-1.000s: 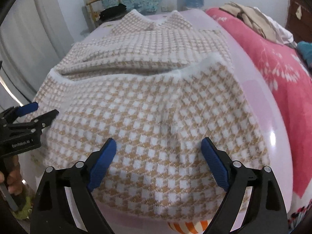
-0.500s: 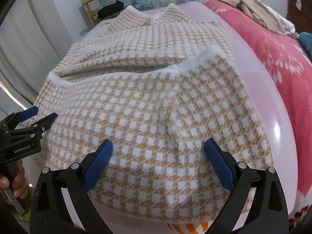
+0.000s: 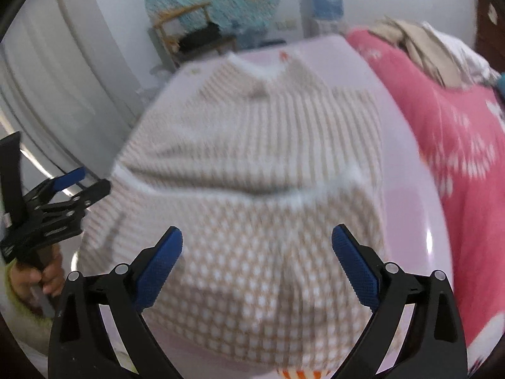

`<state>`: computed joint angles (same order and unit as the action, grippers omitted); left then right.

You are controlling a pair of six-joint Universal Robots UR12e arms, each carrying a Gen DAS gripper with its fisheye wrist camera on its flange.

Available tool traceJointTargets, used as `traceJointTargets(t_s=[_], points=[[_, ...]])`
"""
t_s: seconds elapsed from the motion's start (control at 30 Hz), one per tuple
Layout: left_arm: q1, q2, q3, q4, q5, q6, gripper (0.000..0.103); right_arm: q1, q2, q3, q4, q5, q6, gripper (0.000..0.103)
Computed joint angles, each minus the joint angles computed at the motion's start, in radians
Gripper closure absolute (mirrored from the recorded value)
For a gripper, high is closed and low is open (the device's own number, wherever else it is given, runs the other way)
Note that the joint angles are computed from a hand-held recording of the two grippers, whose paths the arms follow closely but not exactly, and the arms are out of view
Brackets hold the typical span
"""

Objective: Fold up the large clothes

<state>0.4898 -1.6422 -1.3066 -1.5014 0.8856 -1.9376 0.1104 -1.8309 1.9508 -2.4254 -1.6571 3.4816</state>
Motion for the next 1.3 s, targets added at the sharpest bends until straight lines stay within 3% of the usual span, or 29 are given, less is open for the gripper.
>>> traceJointTargets(t_s=[0.13,0.2,0.33,0.4,0.6,0.73,0.8,0.9,0.97,1.03,1.07,1.13,1.3], points=[[-0.035,-0.077,0.141,-0.101,-0.070,-0.026,0.009,-0.047,0.032,-0.069,-0.017,0.053,-0.080,0.011],[-0.057,-0.110,0.190,-0.100,-0.099,-0.069,0.009,-0.084,0.056,-0.113,-0.011,0.105,-0.114,0.011],[-0.115,-0.184,0.290,-0.076,-0.144,-0.148,0.009,-0.138,0.121,-0.207,-0.001,0.118,-0.162,0.011],[-0.147,-0.234,0.364,-0.117,-0.160,-0.183,0.009,-0.172,0.159,-0.255,0.009,0.143,-0.182,0.011],[-0.240,-0.396,0.602,-0.312,-0.195,-0.281,0.009,-0.272,0.296,-0.395,0.089,0.295,-0.107,0.011],[-0.318,-0.463,0.664,-0.264,-0.096,-0.394,0.011,-0.311,0.388,-0.472,0.173,0.401,-0.059,0.012],[-0.357,-0.488,0.674,-0.209,0.004,-0.450,0.016,-0.317,0.428,-0.501,0.209,0.410,-0.037,0.014],[-0.388,-0.509,0.675,-0.191,0.101,-0.467,0.031,-0.316,0.481,-0.538,0.276,0.412,-0.036,0.022],[-0.397,-0.525,0.690,-0.215,0.137,-0.459,0.049,-0.315,0.500,-0.547,0.320,0.416,-0.044,0.031],[-0.394,-0.535,0.704,-0.271,0.133,-0.435,0.066,-0.315,0.503,-0.537,0.339,0.420,-0.048,0.059],[-0.389,-0.534,0.707,-0.297,0.115,-0.414,0.076,-0.318,0.493,-0.519,0.325,0.442,-0.052,0.064],[-0.376,-0.510,0.680,-0.303,0.087,-0.362,0.083,-0.319,0.463,-0.484,0.286,0.471,-0.071,0.080],[-0.328,-0.432,0.621,-0.365,0.011,-0.142,0.087,-0.281,0.367,-0.403,0.213,0.434,-0.202,0.084]])
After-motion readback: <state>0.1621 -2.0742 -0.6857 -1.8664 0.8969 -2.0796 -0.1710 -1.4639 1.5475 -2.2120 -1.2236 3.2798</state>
